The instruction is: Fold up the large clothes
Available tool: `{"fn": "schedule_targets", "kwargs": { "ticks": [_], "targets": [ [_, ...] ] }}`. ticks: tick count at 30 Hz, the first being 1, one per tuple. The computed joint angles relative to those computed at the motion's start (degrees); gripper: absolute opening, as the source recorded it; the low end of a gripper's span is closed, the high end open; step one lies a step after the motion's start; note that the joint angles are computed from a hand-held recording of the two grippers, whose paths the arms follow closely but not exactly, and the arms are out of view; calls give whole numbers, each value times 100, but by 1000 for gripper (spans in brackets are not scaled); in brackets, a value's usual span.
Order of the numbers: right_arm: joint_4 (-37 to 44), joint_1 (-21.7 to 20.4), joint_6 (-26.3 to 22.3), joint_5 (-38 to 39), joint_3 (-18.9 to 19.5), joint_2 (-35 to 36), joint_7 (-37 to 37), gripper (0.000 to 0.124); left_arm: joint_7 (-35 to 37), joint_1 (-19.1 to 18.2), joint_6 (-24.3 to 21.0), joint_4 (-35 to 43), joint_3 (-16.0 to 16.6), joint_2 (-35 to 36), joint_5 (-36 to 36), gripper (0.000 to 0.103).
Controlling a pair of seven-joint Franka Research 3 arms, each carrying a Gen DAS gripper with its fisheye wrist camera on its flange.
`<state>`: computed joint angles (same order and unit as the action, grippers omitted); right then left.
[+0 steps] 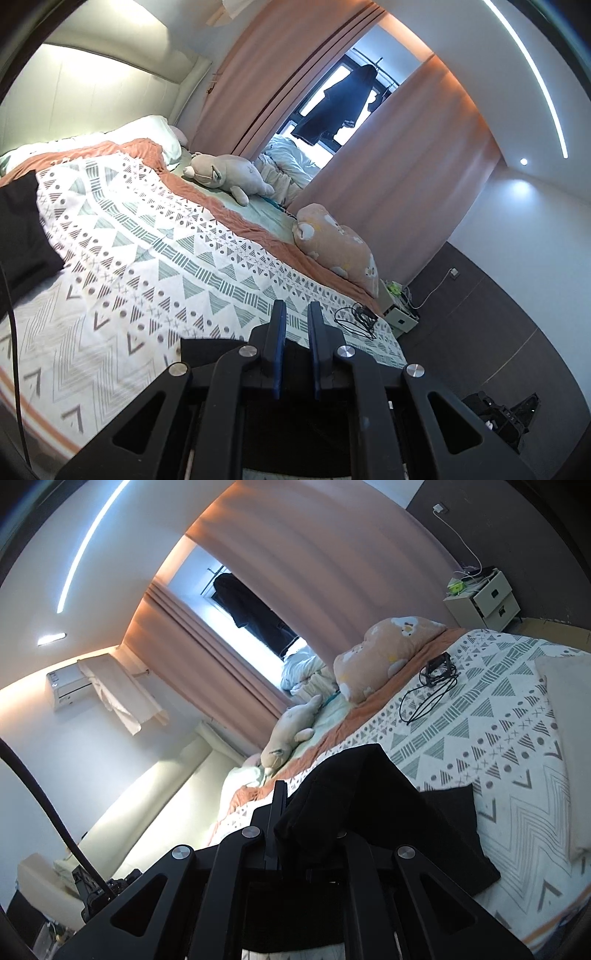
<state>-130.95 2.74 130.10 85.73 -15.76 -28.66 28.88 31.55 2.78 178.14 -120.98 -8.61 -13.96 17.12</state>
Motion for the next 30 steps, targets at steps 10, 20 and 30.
{"fn": "schedule_targets", "kwargs": {
  "ticks": [10, 20, 30],
  "targets": [
    [1512, 225, 1047, 656, 696, 1749, 442, 4, 1438, -122, -850, 2545, 134, 2298, -1070, 13],
    [2531, 202, 1880, 273, 1270, 2883, 1561, 4, 1759, -19, -1503, 4218, 29, 3955, -1415, 13],
    [2919, 100, 1965, -584, 1555, 3434, 2344, 5, 1790, -15, -2380, 5270, -17, 4954, -1505, 14]
  ]
}}
